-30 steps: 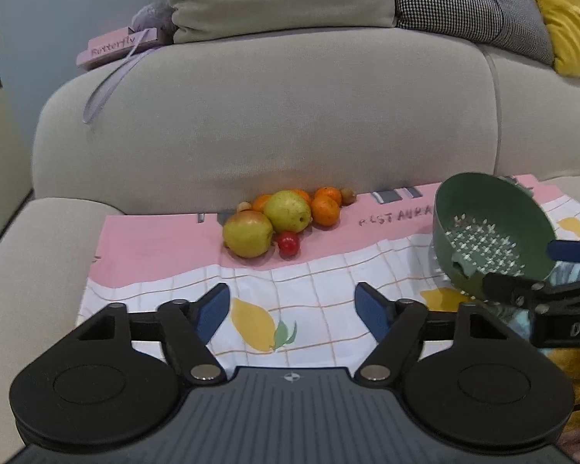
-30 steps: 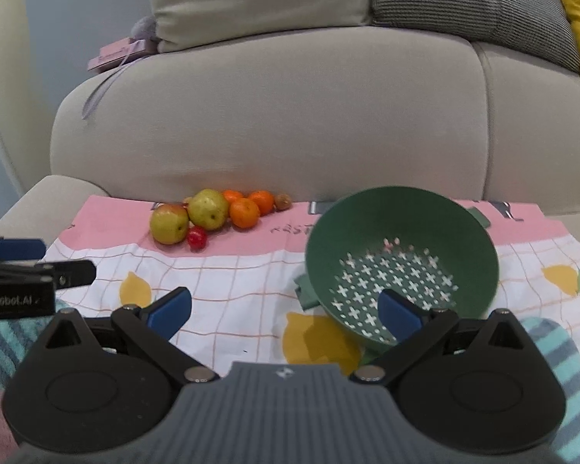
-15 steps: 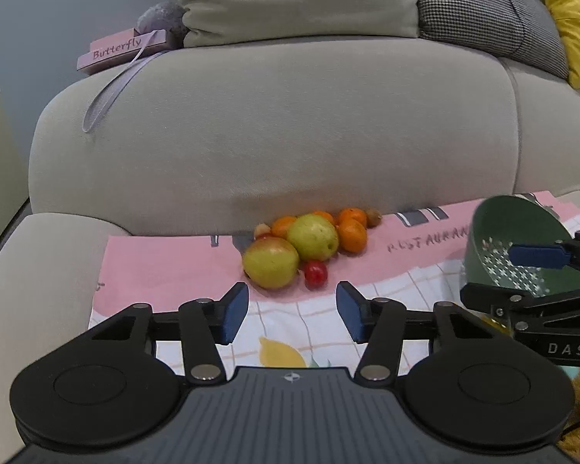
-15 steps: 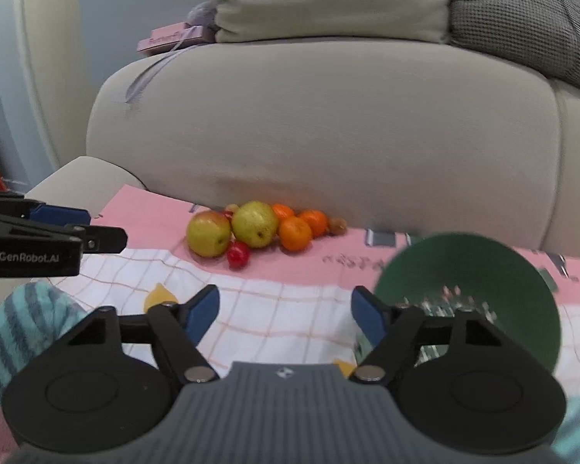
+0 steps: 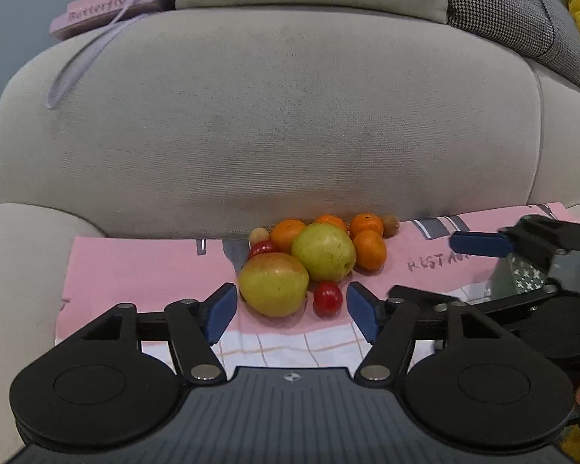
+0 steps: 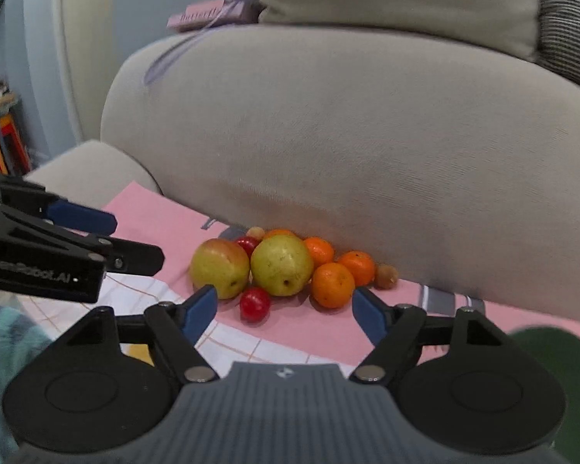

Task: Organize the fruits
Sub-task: 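Move the left tool to the larger pear while the right tool approaches the other pear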

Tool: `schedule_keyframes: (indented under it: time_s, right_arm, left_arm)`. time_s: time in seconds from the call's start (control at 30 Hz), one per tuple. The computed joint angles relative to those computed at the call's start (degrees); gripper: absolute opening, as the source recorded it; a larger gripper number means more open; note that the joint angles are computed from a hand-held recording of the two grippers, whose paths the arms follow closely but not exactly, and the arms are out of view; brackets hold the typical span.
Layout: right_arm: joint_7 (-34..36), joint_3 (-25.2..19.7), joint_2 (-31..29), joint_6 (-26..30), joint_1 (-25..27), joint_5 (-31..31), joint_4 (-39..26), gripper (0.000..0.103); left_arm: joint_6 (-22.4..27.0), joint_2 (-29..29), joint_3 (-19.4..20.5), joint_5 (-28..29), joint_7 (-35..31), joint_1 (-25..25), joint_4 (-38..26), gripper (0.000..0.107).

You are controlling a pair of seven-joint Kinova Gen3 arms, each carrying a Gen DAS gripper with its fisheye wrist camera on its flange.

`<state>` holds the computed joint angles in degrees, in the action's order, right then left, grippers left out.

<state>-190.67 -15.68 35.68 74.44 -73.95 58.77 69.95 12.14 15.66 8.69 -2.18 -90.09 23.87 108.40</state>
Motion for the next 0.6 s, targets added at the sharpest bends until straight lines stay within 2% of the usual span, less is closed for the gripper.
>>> schedule_keyframes:
  time_s: [0.07,0.23,0.37,0.6]
  right_arm:
    - [2.9,1.2,0.8,-2.1,0.9,-0.8,-0.3,0.074]
    - [9.0,3.9,2.6,-6.5,3.1,-3.7,-1.1,0.073]
    - [13.3,6.0,4.2,-9.0,4.1,-6.4,-2.4,0.069]
    - [17.9,10.3,6.3,-13.5,4.3,-9.7,-3.2,0.069]
  left_arm:
    - [1.6,2.0,-0.3,0.0,0.2,0.0,-2.3,0.078]
    - [6.5,7.1,6.8,7.3,-5.3,-8.5,-7.5,0.080]
    - [8.8,10.6,7.9,11.6,-7.9,-10.6,-10.4,0.082]
    - [11.4,14.6,9.1,17.7,-9.7,-13.3,-14.0,0.087]
